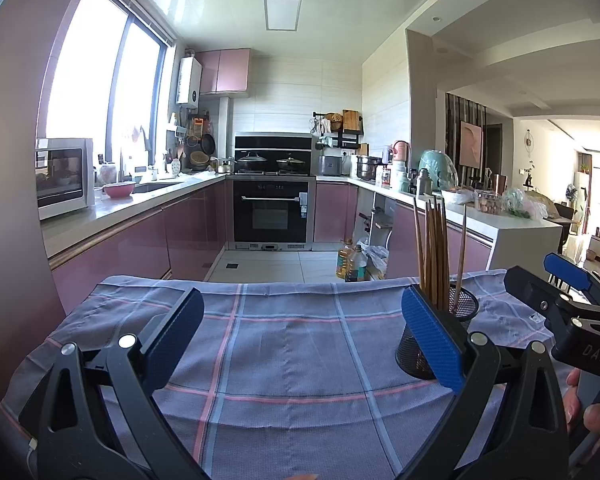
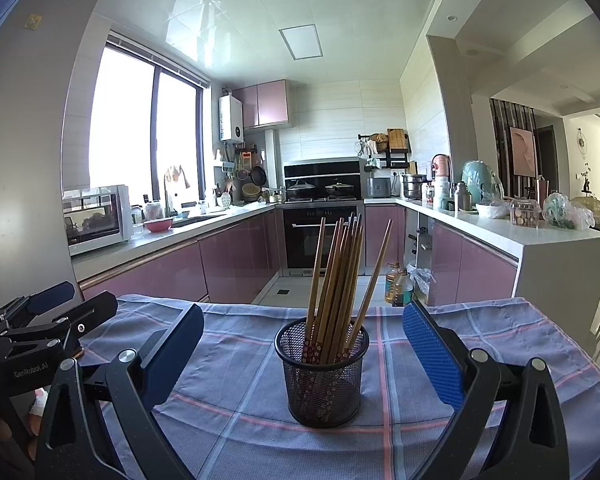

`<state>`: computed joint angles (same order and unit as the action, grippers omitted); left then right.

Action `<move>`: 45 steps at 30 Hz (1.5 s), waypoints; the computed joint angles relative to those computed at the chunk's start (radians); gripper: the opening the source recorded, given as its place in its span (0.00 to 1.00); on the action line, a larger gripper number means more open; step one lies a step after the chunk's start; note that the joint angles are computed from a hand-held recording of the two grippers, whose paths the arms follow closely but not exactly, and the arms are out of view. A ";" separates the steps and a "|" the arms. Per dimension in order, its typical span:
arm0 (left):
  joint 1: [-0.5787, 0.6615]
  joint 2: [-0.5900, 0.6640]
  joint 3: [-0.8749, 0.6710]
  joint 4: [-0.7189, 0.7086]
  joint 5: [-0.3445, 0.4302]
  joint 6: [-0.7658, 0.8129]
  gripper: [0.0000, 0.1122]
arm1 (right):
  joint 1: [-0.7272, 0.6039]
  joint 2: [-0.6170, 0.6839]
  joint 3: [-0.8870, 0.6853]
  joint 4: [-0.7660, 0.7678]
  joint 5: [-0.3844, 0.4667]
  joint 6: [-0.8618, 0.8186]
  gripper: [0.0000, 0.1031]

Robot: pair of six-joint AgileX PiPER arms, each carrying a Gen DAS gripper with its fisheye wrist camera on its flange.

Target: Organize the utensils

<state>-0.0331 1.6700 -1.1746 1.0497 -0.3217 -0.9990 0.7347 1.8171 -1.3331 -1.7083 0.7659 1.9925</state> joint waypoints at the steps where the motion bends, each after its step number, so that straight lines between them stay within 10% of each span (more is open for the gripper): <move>1: 0.000 -0.001 0.002 -0.004 0.000 0.004 0.87 | 0.001 0.001 -0.001 0.000 0.001 0.000 0.94; 45: -0.005 0.003 0.006 -0.017 0.000 0.022 0.87 | -0.004 0.003 0.008 -0.012 -0.004 0.024 0.94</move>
